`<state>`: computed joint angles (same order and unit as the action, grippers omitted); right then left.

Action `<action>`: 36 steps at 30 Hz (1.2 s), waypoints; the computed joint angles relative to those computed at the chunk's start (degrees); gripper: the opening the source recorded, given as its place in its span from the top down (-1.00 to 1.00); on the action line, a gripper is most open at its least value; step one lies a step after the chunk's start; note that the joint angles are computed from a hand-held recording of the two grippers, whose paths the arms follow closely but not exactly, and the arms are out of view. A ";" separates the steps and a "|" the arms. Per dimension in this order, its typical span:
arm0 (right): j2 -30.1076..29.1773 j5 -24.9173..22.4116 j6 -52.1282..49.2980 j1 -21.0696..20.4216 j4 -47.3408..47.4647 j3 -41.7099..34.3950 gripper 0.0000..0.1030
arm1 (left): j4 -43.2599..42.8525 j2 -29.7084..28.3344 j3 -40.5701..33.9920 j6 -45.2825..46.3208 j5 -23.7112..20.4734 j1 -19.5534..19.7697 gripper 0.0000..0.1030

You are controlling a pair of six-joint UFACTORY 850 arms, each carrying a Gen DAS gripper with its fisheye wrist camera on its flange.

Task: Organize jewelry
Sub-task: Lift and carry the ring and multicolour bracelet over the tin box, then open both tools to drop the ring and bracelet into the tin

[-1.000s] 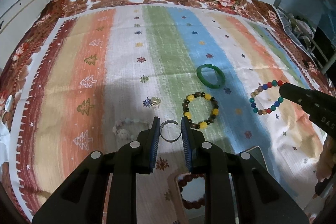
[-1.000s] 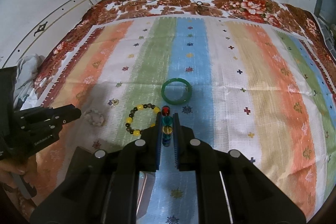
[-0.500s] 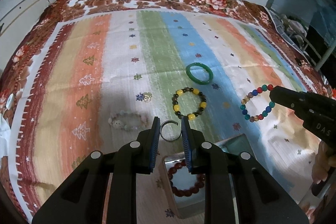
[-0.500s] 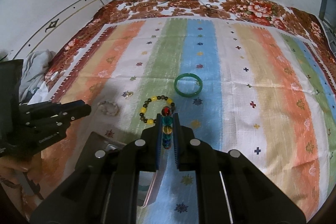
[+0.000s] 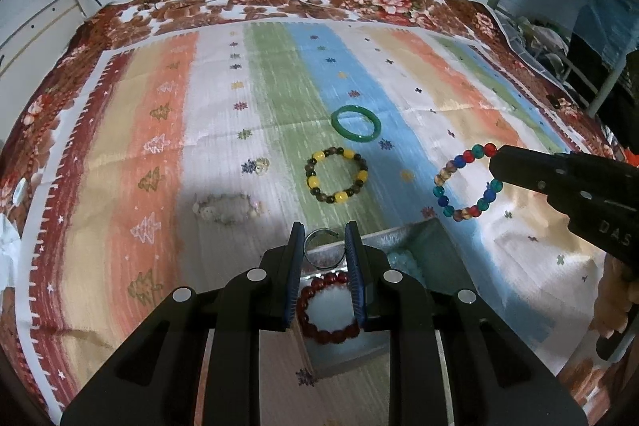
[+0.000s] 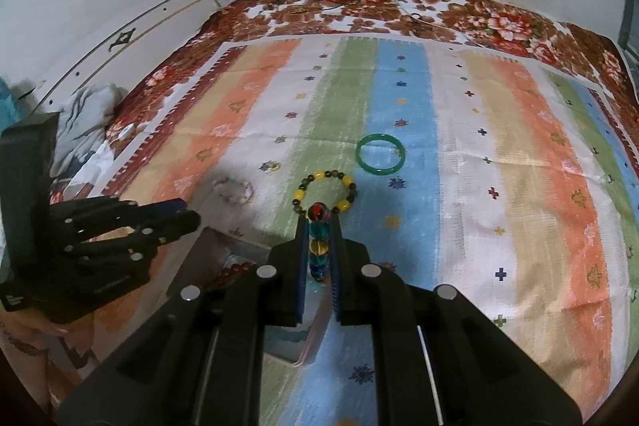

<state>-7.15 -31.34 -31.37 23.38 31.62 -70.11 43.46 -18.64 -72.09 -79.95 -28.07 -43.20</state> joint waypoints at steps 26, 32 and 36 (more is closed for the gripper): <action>1.51 -0.70 -0.27 1.60 -0.99 2.66 0.35 | 0.67 0.25 0.78 -1.14 -0.61 -1.36 0.09; 1.67 0.15 1.40 1.01 -2.12 2.54 0.24 | -0.51 0.20 0.67 -0.18 -0.84 -1.00 0.07; 1.64 0.13 1.28 1.01 -2.18 2.53 0.24 | -0.59 0.16 0.62 -0.09 -0.91 -0.99 0.07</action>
<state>-5.50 -31.21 -30.10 24.39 29.45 -67.58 42.86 -18.49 -71.47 -80.04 -28.98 -44.19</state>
